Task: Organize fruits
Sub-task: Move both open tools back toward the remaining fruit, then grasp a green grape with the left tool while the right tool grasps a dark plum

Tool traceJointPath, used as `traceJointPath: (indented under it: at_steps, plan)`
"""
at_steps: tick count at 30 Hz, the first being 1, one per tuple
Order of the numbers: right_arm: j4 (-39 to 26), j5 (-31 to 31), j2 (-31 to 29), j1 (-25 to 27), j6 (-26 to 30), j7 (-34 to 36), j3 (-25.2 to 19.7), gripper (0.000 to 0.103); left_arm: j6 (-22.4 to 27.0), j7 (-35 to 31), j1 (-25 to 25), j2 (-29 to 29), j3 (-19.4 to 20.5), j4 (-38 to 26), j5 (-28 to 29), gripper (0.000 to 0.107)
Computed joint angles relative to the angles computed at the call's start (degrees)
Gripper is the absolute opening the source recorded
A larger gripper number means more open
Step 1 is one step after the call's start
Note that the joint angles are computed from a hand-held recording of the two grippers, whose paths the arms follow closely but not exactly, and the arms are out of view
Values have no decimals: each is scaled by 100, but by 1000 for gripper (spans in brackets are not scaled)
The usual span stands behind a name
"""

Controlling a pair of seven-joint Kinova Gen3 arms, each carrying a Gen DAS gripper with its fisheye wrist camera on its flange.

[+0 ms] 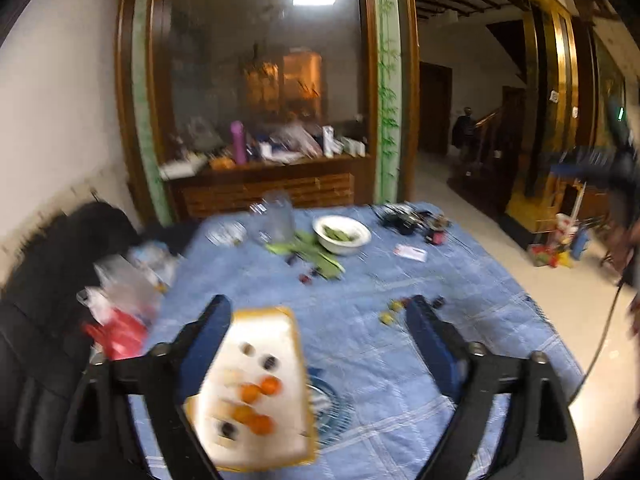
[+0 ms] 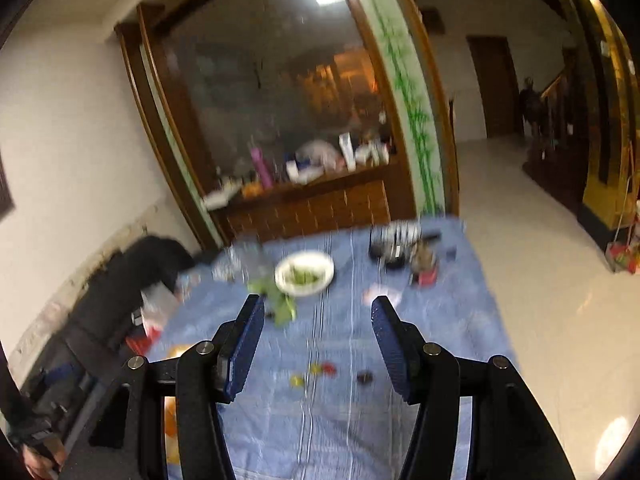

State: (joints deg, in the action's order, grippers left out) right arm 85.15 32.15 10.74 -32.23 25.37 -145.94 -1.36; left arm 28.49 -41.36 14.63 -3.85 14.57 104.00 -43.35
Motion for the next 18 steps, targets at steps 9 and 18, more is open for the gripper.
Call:
traceJointPath:
  at_steps: [9,18]
  plan:
    - [-595,492,191,-75,636,-204,-11,80,-378,-919,-3,750,-266,-332,1229,94]
    - [-356,-1329,2101,827,-604,1034,-463,62,-574,-1713,382,2614,-589,-1281,2392,93]
